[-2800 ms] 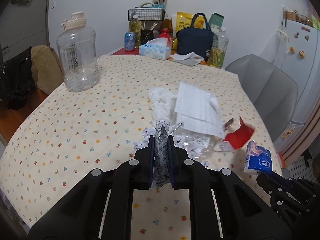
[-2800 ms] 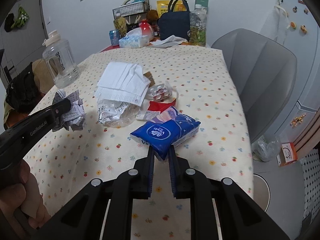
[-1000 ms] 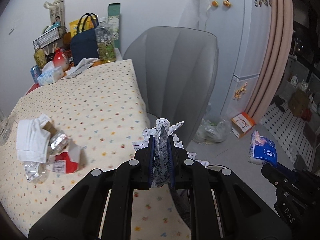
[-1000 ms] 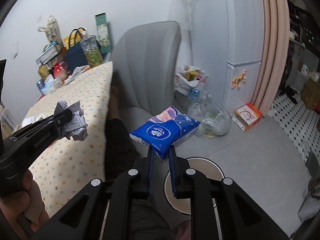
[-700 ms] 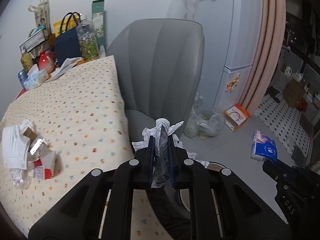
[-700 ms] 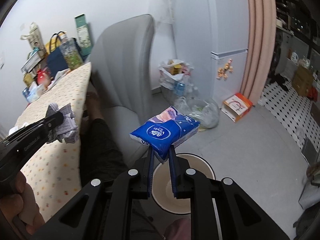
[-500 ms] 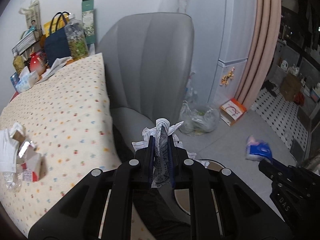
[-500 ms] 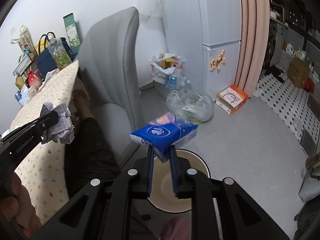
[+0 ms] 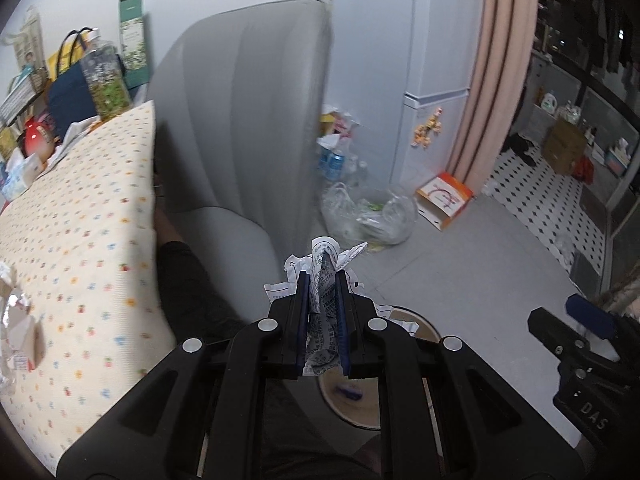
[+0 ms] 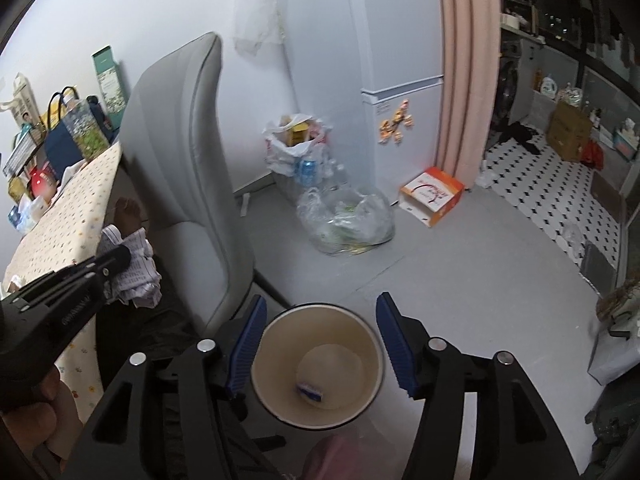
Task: Collect trash
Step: 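Open the right tool over the wastebasket while the left tool releases the receipts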
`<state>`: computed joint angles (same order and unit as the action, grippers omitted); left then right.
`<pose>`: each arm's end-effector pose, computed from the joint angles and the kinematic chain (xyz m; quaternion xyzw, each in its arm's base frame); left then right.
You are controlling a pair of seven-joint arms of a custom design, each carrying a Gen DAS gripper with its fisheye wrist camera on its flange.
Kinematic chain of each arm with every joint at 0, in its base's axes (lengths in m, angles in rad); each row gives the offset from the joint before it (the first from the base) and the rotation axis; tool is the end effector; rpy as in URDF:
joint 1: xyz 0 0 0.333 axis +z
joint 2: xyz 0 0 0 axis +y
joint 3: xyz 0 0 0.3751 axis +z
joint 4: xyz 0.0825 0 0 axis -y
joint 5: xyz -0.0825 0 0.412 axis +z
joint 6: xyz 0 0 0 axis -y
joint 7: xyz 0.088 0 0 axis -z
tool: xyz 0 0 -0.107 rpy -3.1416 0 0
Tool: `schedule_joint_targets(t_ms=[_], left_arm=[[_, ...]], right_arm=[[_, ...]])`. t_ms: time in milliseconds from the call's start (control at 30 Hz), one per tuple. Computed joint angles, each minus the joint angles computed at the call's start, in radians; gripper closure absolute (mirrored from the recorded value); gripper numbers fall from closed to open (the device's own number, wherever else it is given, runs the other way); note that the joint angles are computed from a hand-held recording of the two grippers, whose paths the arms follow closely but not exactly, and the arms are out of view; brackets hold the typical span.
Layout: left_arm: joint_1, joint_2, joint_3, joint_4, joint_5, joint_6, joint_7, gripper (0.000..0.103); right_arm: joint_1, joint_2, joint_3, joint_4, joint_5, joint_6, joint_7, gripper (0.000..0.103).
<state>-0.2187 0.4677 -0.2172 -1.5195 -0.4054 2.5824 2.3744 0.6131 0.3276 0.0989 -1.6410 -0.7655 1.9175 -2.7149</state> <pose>0.7272 -0.2928 0.5048 -0.3060 0.8865 -0.3231 0.1265 0.5676 0.4139 0.4843 -0.2648 0.9047 -0.2923 0.1613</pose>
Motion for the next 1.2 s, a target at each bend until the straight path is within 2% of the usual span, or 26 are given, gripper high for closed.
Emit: schedule_joint_targets(t_ms=[133, 400, 433, 467, 500, 567, 600, 867, 1033, 1200], left_arm=[[-0.009, -0.014, -0.019, -0.026, -0.01, -0.021, 0.02, 0.09], [-0.031, -0.029, -0.034, -0.05, -0.03, -0.067, 0.059, 0.087], [-0.034, -0.026, -0.032, -0.044, -0.029, -0.08, 0.055, 0.085], [-0.035, -0.024, -0.033, -0.039, -0.031, -0.09, 0.053, 0.076], [-0.034, -0.024, -0.034, -0.039, -0.037, -0.091, 0.055, 0.062], [-0.029, -0.028, -0.037, -0.045, -0.052, -0.078, 0.064, 0.046], [-0.028, -0.028, -0.038, -0.044, -0.058, -0.075, 0.067, 0.043], [-0.016, -0.04, -0.021, -0.045, -0.065, -0.041, 0.052, 0.033], [0.002, -0.04, -0.003, -0.025, -0.058, -0.028, 0.021, 0.032], [0.034, -0.04, 0.005, -0.002, -0.071, 0.0, -0.006, 0.027]], right_arm=[[0.007, -0.046, 0.006, -0.054, 0.009, -0.05, 0.052, 0.042], [-0.013, -0.112, 0.033, -0.147, 0.021, -0.069, 0.13, 0.042], [-0.016, -0.113, 0.035, -0.15, 0.022, -0.069, 0.134, 0.042], [-0.019, -0.116, 0.037, -0.156, 0.024, -0.063, 0.138, 0.041], [-0.022, -0.118, 0.038, -0.162, 0.025, -0.057, 0.141, 0.041], [-0.025, -0.12, 0.04, -0.166, 0.024, -0.052, 0.141, 0.038], [-0.024, -0.119, 0.042, -0.164, 0.021, -0.056, 0.142, 0.036], [-0.016, -0.091, 0.043, -0.111, -0.005, -0.07, 0.109, 0.029], [0.0, -0.043, 0.033, -0.028, -0.025, -0.085, 0.052, 0.027], [0.03, 0.013, 0.017, 0.083, -0.057, -0.12, -0.016, 0.022]])
